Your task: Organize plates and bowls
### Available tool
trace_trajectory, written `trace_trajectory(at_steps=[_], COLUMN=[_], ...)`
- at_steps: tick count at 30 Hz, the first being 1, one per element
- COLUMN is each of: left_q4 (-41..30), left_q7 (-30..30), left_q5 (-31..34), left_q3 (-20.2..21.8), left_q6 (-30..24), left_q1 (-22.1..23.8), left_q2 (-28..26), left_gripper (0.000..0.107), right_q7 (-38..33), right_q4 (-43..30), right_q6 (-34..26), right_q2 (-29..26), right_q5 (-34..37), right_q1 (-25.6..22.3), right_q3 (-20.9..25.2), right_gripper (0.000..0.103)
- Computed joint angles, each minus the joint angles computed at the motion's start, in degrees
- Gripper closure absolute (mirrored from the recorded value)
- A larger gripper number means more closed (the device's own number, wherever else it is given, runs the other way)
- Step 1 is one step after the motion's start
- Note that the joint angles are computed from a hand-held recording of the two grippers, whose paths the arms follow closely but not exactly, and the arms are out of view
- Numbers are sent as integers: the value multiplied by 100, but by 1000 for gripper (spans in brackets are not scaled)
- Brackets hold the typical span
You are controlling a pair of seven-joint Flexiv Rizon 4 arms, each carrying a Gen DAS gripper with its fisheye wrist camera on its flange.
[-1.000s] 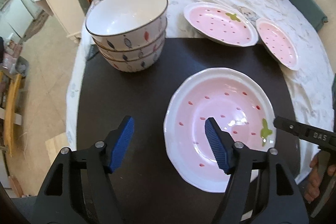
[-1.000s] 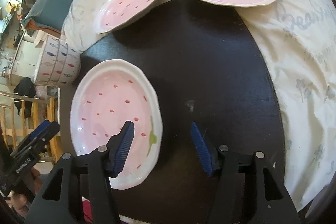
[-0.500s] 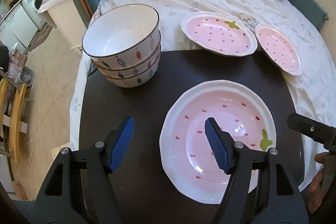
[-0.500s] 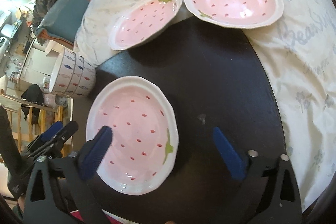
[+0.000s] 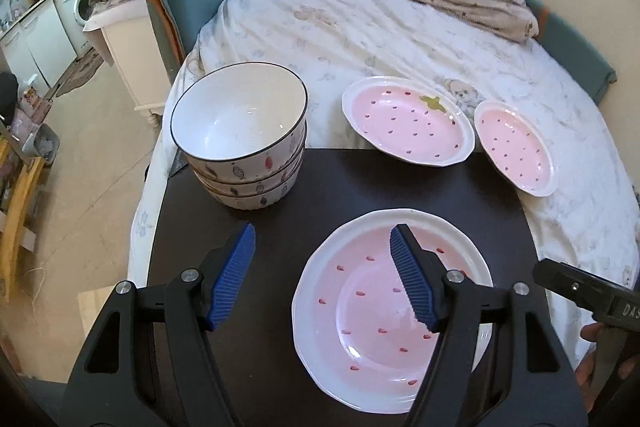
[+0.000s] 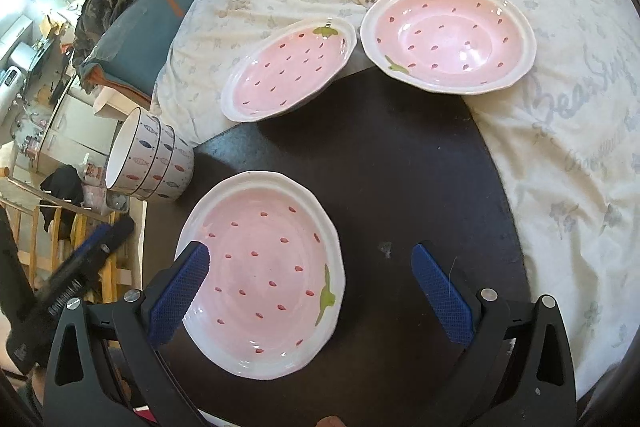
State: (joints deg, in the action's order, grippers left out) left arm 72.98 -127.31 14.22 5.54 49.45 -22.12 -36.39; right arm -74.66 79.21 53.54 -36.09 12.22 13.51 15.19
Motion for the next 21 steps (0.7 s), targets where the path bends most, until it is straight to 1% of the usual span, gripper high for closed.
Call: trace_trajectory(at_steps=[4,7,9,11,12,15,17,19,21], left_q4=[-495,-865,-1060,-1314,-1448,-1855,-2166,-2436,-2702], left_q7=[63,116,140,140,155,272,345,451,583], left_q5=[-102,-11,6,-10,-22,-64,12,68,28], left_q3=[-43,-22,-37,-45,-49,-73,-17,4,-31], left_q6=[-600,-889,-1008,-1150,-1242,-1511,-1721,-1869,-2000], left_q1=[-26,-115,-147,-170,-176,-199,-275,-319,-312], left_q2=[-208,-386,-488,-629,-703,-935,-1097,-1245,-1405], left_gripper=[40,40,40,40,40,40,40,40,40], right_q7=[23,84,268,758,880,1277,1680,1773,1839], right_q4=[5,-67,-47,33,16,-249,-503,-805,-1044], right_q6=[-74,-38,20,72,51,-268,-573,-840,-924], right_q2=[74,98,128,152,130,-49,-215,-401,-571], right_q5=[148,306,142,-309,-393,-583,-762,-809,-914], right_q1=[-145,-254,-182,10,-14,-144,-180,-294,-320], right_q3=[22,12,-182,-583,-620,-730,-884,-848,-876], right_gripper=[0,0,0,0,0,0,0,0,0])
